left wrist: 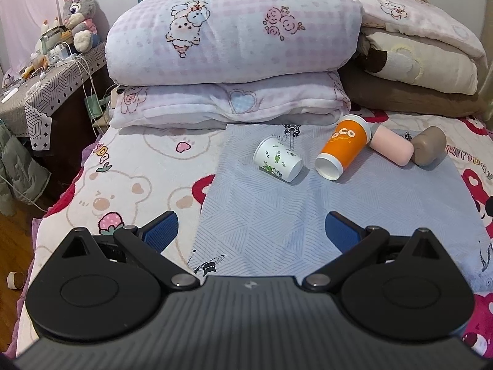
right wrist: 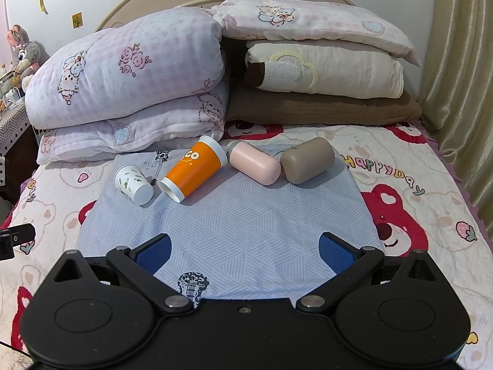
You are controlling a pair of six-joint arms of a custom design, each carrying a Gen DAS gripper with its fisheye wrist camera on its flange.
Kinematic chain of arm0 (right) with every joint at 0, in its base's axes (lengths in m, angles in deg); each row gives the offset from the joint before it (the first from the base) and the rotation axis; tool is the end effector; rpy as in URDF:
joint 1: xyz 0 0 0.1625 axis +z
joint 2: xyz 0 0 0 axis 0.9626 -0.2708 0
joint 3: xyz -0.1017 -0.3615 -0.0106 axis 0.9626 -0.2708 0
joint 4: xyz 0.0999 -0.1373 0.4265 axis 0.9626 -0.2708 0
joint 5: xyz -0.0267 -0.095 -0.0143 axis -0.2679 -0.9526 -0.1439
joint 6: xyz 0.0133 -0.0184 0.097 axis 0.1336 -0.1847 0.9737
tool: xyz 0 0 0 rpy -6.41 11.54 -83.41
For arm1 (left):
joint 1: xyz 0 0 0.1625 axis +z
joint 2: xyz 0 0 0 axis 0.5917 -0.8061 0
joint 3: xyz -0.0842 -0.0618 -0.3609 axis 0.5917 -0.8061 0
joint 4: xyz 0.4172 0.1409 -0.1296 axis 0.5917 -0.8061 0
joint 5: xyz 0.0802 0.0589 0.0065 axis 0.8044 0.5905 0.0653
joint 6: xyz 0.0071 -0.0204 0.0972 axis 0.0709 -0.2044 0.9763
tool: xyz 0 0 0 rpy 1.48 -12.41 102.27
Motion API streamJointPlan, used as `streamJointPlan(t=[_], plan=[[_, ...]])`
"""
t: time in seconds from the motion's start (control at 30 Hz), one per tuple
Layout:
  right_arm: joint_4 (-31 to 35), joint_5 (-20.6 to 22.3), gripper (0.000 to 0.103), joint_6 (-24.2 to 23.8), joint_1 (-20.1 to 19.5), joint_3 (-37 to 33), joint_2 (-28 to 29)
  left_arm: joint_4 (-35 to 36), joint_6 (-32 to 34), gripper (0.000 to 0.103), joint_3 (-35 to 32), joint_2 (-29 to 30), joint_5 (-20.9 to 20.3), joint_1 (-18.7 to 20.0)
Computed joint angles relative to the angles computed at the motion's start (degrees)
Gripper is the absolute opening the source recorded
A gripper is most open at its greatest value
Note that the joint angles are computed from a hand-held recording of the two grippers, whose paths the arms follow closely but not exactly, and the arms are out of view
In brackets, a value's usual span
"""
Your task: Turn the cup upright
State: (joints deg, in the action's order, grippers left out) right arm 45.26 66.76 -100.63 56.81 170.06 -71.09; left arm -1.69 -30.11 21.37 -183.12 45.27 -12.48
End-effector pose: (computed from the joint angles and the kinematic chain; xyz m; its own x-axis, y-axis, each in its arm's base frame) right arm 0.3492 -0.3238 0.2491 -0.7726 0.0625 0.6318 -0.4369 0.6697 -0.6005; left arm -0.2693 -0.3559 0.4237 -0.6692 0.0500 -0.7414 0.5394 0.7189 -0.4384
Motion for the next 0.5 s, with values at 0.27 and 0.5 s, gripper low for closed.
streamJointPlan(t=[0.27, 0.5], plan=[[-0.31, 0.3, 0.103, -1.67, 0.08, -0.04, -0.06, -2.53, 2.24, 0.103, 0.63, -0.48, -1.3, 0.62], [-5.66, -2.39, 0.103, -10.63, 0.65, 1.06, -1.77, -5.2, 6.14, 0.103, -0.97, 0.21, -2.28, 1.99]])
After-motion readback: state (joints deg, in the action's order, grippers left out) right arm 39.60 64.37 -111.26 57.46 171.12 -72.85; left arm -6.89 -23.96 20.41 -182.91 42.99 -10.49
